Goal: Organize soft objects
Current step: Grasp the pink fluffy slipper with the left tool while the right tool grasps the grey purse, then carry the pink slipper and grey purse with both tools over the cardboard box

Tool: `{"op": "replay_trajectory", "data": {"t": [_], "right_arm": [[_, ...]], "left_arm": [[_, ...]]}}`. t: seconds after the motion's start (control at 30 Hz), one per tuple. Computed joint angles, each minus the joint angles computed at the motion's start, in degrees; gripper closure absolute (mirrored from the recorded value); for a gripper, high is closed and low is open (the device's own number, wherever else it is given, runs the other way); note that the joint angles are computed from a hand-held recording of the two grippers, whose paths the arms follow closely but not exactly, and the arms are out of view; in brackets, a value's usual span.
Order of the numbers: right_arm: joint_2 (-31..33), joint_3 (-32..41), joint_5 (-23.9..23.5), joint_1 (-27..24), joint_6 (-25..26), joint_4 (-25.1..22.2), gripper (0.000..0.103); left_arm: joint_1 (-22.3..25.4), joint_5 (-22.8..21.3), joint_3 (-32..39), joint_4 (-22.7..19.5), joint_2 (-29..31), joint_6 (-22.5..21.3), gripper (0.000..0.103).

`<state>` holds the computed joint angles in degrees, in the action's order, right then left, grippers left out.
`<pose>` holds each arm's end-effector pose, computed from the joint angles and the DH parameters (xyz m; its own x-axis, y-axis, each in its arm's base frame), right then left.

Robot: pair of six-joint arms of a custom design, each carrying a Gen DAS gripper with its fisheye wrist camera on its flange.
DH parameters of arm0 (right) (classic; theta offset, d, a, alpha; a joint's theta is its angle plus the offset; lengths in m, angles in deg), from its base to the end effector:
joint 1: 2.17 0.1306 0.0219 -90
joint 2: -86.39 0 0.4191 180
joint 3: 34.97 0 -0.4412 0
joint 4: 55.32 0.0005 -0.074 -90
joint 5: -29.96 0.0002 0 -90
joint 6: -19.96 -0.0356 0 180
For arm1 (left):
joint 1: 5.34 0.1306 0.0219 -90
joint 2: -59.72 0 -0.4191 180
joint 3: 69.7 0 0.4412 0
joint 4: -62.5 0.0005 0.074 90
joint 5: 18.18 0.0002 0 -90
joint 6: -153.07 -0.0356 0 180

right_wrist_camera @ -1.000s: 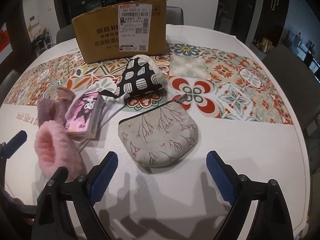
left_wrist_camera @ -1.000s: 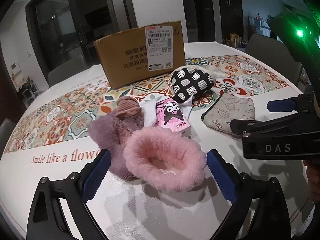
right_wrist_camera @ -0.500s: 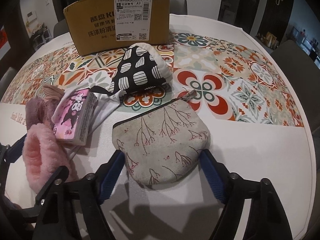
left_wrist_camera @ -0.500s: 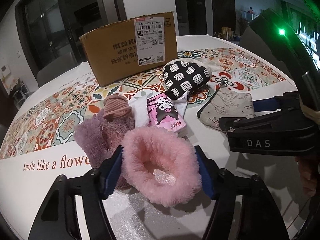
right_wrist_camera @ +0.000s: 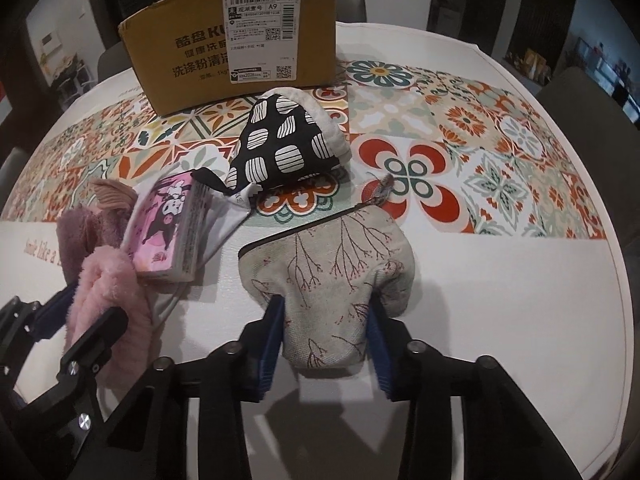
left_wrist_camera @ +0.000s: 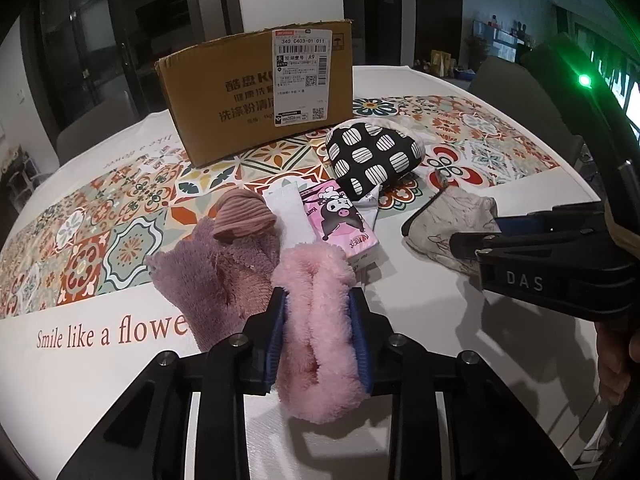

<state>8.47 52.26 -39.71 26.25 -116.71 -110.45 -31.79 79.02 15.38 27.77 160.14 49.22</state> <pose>0.5098 0.2612 0.3264 -0.8156 0.3342 -0.4724 0.3666 0.9300 0.0250 0.5289 -0.2687 0.3421 -0.5436 0.5357 -0.6462 0.6633 0.7459 0.0603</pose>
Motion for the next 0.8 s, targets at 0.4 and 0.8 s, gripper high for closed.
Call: {"op": "replay_trajectory", "data": {"t": [0.4, 0.8], "right_arm": [[-1.05, 2.31, 1.34, 2.43, -6.82, -3.05, 0.072], [-3.68, 4.37, 5.64, 4.19, -3.37, -1.19, 0.072]], "left_arm": [[2.16, 6.02, 1.91, -1.71, -0.74, -3.51, 0.075], [2.03, 2.41, 2.90, 2.60, -3.10, 0.42, 0.075]]}}
